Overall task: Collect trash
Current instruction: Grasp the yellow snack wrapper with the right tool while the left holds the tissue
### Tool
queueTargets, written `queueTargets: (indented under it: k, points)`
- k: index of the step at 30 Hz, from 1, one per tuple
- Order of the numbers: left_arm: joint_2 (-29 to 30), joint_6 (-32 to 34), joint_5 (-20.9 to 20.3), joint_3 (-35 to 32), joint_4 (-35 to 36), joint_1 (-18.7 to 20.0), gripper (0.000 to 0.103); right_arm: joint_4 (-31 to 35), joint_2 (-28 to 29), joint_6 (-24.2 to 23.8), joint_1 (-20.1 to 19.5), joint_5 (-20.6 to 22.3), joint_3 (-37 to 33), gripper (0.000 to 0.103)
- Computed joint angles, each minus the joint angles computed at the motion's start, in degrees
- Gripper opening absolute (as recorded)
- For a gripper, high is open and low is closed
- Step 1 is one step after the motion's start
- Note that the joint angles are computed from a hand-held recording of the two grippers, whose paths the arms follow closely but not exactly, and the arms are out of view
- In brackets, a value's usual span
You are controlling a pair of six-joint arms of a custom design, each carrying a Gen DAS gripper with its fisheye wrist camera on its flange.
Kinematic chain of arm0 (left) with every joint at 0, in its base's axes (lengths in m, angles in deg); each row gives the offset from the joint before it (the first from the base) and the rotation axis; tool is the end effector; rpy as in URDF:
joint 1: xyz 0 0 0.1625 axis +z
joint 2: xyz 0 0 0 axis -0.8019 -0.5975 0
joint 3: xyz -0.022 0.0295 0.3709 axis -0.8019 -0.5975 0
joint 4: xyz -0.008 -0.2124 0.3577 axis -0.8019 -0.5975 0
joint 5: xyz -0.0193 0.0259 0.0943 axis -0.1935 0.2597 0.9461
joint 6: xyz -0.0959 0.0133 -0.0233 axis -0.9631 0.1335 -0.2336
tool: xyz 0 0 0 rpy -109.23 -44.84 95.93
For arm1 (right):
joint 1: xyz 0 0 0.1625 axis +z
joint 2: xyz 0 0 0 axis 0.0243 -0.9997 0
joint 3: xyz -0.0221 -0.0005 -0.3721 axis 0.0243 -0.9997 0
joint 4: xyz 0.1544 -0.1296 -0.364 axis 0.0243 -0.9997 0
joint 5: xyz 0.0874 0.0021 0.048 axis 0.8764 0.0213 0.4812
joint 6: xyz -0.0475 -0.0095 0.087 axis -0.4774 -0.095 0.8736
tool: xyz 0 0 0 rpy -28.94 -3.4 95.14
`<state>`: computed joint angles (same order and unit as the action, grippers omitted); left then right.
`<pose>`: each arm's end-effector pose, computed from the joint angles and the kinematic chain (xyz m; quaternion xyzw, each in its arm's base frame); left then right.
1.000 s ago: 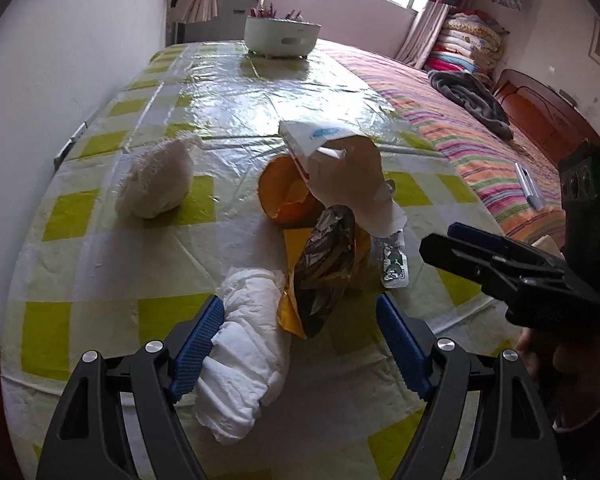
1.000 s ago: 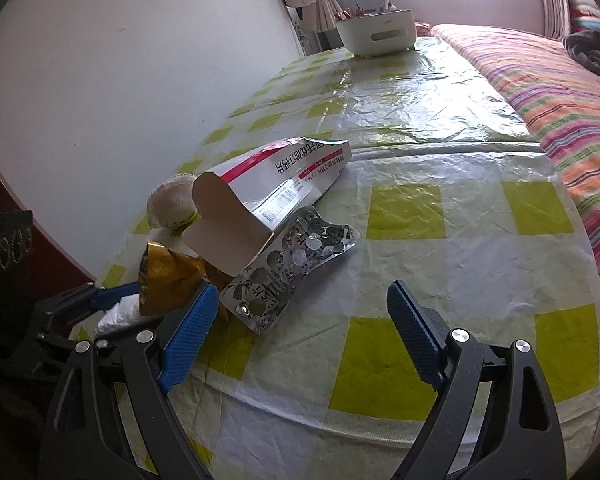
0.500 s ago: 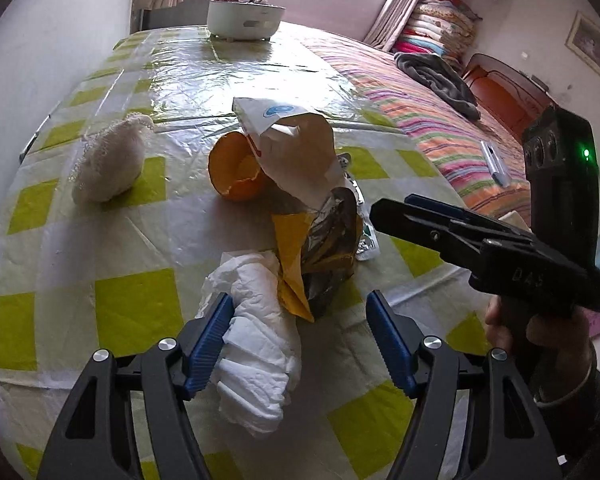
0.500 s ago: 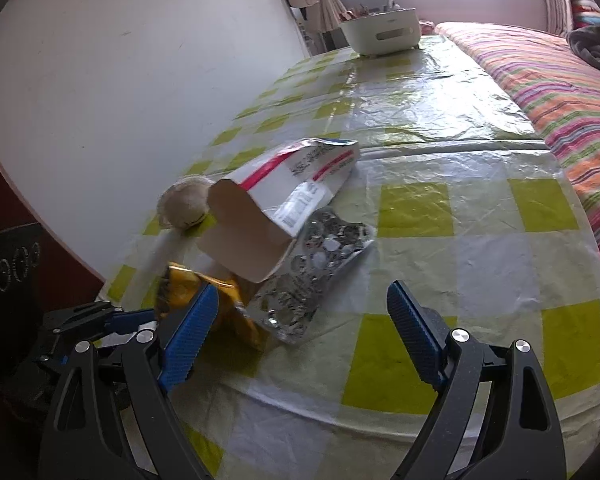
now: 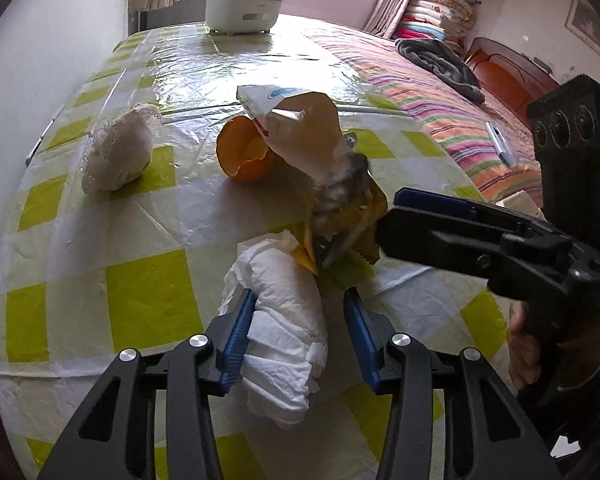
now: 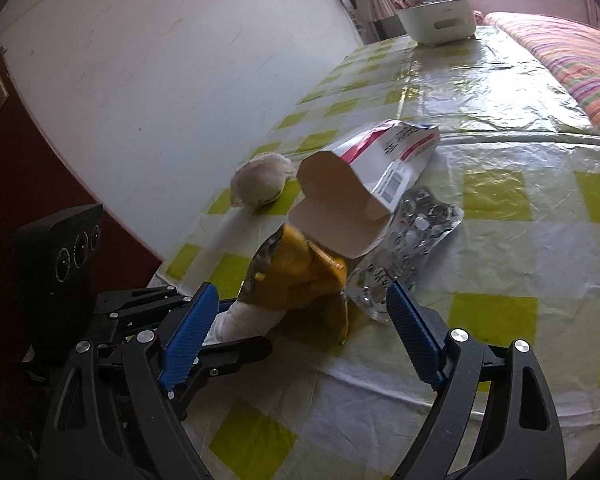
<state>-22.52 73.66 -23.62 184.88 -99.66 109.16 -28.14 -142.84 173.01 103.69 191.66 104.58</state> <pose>-0.0129 -0.3179 0.1506 0.3875 0.9022 -0.1019 0.1595 0.1777 -0.2557 -0.0436 0.1208 -0.9301 0.3296 0.1077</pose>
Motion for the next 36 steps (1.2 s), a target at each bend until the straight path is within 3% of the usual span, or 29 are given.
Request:
queueTargets:
  k: [2, 8, 13, 15, 18, 23, 25, 28, 36]
  points:
    - [-0.32, 0.16, -0.04, 0.01, 0.24, 0.16, 0.044, 0.31, 0.65, -0.31, -0.13, 0.27, -0.64, 0.069]
    - [-1.16, 0.58, 0.37, 0.68, 0.32, -0.26, 0.044, 1.13, 0.93, 0.25, -3.41, -3.20, -1.04, 0.069]
    - [-1.54, 0.66, 0.49, 1.00, 0.29, -0.42, 0.044, 1.89, 1.75, 0.69, -3.23, -2.85, -2.56, 0.068]
    - [-1.69, 0.80, 0.65, 1.17, 0.20, -0.55, 0.044, 2.82, 3.59, 1.15, -2.47, -1.71, -4.22, 0.049]
    - [-2.28, 0.67, 0.88, 1.65, 0.13, -0.84, 0.044, 4.53, 5.12, 1.18, -1.86, -0.57, -5.98, 0.038]
    - [-2.88, -0.56, 0.78, 1.81, 0.22, -0.76, 0.043, 1.78, 3.80, 1.58, -2.04, -1.21, -4.12, 0.030]
    - [-2.74, -1.23, 1.88, 1.96, -0.40, -1.03, 0.033, 0.47, 1.82, 1.82, -1.69, -1.44, -2.59, 0.030]
    - [-2.46, -1.97, 1.58, 1.49, -0.61, -0.31, 0.030, -1.51, -1.43, 2.31, -2.00, -2.99, 0.00, 0.029]
    - [-3.62, -2.07, 1.71, 3.34, -1.94, -2.76, 0.023, -5.23, -5.81, 2.17, -0.82, -2.55, 4.57, 0.029]
